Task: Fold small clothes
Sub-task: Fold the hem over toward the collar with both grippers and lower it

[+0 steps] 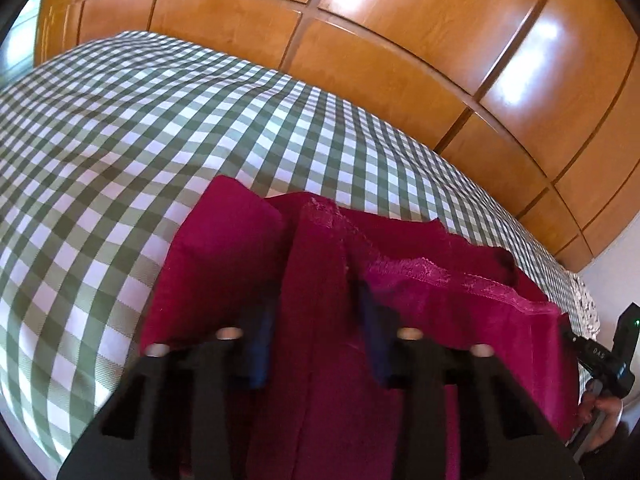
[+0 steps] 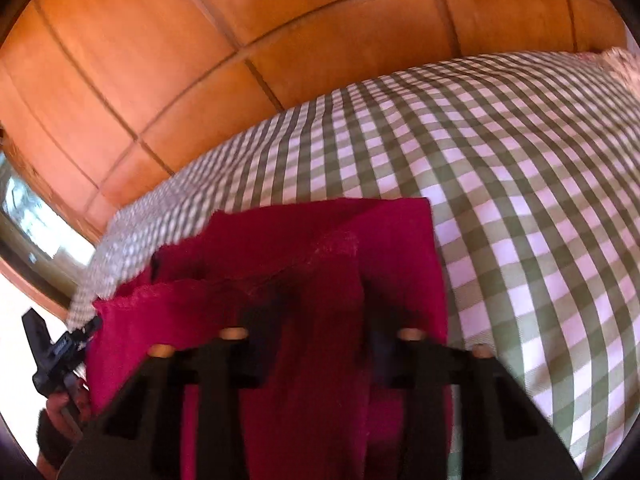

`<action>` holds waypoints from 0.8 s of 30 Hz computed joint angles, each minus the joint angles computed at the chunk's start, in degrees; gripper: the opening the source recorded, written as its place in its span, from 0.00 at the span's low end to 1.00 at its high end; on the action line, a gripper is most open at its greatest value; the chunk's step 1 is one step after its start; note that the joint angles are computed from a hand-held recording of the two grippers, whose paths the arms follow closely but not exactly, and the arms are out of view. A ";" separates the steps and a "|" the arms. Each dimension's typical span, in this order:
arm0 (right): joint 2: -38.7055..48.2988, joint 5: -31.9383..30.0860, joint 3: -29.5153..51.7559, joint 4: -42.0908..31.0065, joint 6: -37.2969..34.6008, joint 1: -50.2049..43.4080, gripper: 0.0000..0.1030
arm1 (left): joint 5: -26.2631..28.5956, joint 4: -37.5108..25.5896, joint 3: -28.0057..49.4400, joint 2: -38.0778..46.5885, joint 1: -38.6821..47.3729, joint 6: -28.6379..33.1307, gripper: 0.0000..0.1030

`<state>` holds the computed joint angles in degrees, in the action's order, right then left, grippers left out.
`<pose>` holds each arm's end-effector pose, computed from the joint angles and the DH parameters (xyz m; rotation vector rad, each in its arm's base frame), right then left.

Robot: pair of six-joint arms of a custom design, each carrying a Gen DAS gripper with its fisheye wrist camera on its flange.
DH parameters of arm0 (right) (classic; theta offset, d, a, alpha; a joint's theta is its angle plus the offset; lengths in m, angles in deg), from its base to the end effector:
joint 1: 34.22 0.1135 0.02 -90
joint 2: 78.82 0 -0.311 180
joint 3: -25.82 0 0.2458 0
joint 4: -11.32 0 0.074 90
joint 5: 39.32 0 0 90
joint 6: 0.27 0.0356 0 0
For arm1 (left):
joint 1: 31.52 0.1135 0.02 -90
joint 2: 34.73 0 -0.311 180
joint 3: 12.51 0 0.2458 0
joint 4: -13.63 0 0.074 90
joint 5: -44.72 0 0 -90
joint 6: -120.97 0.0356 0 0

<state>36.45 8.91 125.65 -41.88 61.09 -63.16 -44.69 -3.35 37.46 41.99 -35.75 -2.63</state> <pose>0.3846 -0.1855 0.2357 -0.1673 2.4130 0.5876 0.2466 -0.0186 0.2298 -0.5930 2.2834 -0.3382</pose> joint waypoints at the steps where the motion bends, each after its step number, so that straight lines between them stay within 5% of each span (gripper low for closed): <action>1: -1.00 0.96 -1.28 1.31 0.05 0.34 0.13 | 0.86 -0.13 -0.05 -0.33 0.46 -0.56 0.10; 3: -2.11 1.44 -1.76 2.03 0.78 0.12 0.09 | 2.32 0.19 -0.04 -1.60 1.77 -2.38 0.07; 7: -3.01 0.14 -0.58 5.54 7.12 -0.04 0.07 | -4.11 0.71 1.44 -3.50 -0.39 -3.35 0.07; 12: -1.33 5.97 -1.76 12.02 9.96 2.62 0.07 | -11.16 -1.26 4.93 4.48 -4.17 0.08 0.07; 15: 1.33 8.38 -3.60 15.78 11.07 3.40 0.08 | -12.50 4.20 1.79 7.29 -4.92 2.04 0.09; 18: 1.19 6.69 -6.72 20.90 11.32 2.84 0.11 | -13.74 6.28 0.57 7.00 -5.64 2.78 0.15; 24: 1.05 6.58 -8.30 23.64 12.38 3.17 0.14 | -14.27 4.70 -0.31 2.15 -7.51 -1.63 0.45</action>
